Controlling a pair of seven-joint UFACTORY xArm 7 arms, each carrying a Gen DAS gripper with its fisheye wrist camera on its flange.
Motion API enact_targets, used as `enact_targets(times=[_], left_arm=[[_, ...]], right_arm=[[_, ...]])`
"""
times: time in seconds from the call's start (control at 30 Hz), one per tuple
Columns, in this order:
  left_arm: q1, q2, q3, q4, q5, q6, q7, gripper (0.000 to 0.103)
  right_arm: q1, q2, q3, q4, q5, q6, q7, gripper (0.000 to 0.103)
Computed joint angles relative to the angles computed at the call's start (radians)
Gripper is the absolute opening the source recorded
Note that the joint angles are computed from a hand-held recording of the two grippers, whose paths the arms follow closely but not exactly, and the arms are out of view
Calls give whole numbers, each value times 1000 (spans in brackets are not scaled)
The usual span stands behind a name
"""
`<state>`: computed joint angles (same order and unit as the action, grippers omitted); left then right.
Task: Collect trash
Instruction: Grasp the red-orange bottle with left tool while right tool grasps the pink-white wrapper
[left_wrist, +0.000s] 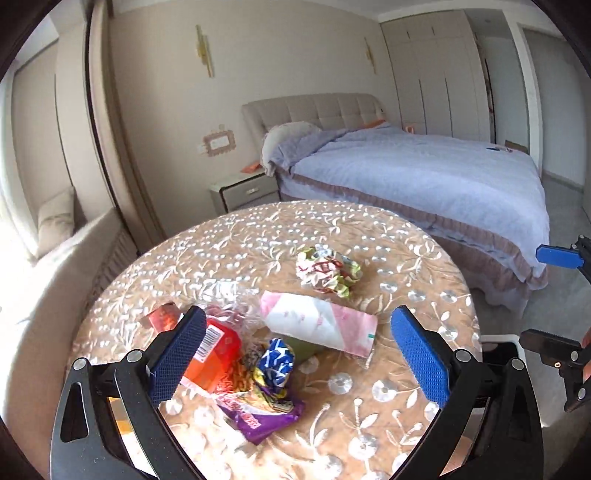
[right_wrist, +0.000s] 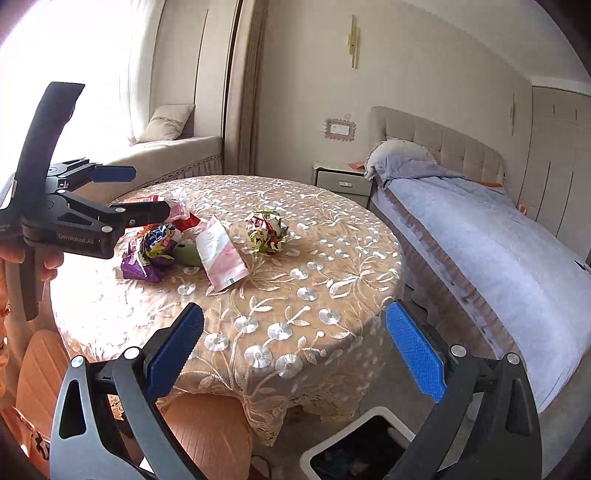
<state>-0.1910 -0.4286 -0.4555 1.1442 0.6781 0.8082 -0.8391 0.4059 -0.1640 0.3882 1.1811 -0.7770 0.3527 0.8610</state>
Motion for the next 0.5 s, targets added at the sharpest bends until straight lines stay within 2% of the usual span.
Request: enact_targets(times=[0.13,0.23,0.4,0.5], left_arm=[[-4,-39,121,-40,-120,-14,79,98],[-26,-29,209,-49,-257,-48,207,98],[-7,23,228,-36,-341,-38,329,97],[-19,42,259,-40,-418,-64,388,97]], right_arm=[[51,171,-9,167,7,-2,-83,98],[96,317,-20,334,112,35,-238,98],[177,569,-38,672,217,204,-434,98],[225,718,-47,894,283,312,-538,98]])
